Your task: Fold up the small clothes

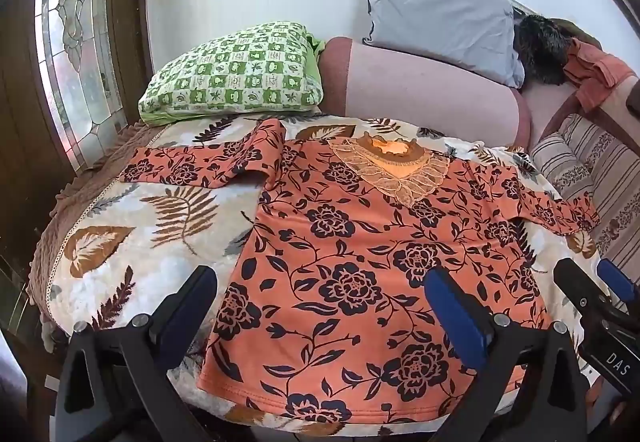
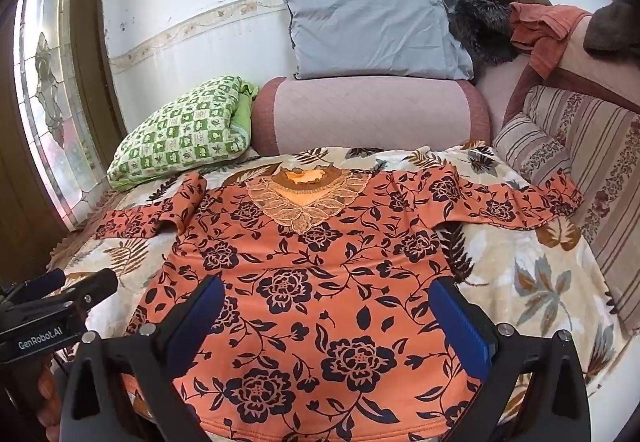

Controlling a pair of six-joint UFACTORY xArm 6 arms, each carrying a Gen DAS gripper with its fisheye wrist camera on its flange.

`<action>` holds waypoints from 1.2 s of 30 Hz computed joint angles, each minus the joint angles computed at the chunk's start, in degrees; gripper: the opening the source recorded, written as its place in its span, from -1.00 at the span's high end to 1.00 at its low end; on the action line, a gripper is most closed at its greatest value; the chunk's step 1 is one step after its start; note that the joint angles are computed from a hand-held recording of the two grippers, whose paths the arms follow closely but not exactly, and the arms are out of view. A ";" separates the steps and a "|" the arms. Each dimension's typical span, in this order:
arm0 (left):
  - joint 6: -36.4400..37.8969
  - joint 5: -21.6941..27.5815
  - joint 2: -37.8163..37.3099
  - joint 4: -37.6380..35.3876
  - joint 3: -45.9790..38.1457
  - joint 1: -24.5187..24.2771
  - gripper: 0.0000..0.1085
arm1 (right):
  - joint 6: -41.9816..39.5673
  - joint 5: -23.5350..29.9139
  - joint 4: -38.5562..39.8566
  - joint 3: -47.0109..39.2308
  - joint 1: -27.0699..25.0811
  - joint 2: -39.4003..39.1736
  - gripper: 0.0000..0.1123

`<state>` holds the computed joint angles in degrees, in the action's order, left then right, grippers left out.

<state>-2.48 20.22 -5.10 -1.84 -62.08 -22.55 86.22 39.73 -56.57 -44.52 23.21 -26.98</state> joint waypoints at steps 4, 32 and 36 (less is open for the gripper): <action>0.25 -0.21 -0.32 -0.20 0.52 0.00 -0.90 | 0.28 -0.05 -0.30 0.02 -0.01 -0.01 -0.83; -0.55 0.78 1.30 0.93 -0.96 0.58 -0.90 | -1.33 1.20 -0.26 -2.00 0.02 1.17 -0.83; 0.42 -0.97 1.35 -0.82 -0.46 0.47 -0.90 | -1.66 1.07 -0.22 -2.50 -0.29 1.71 -0.83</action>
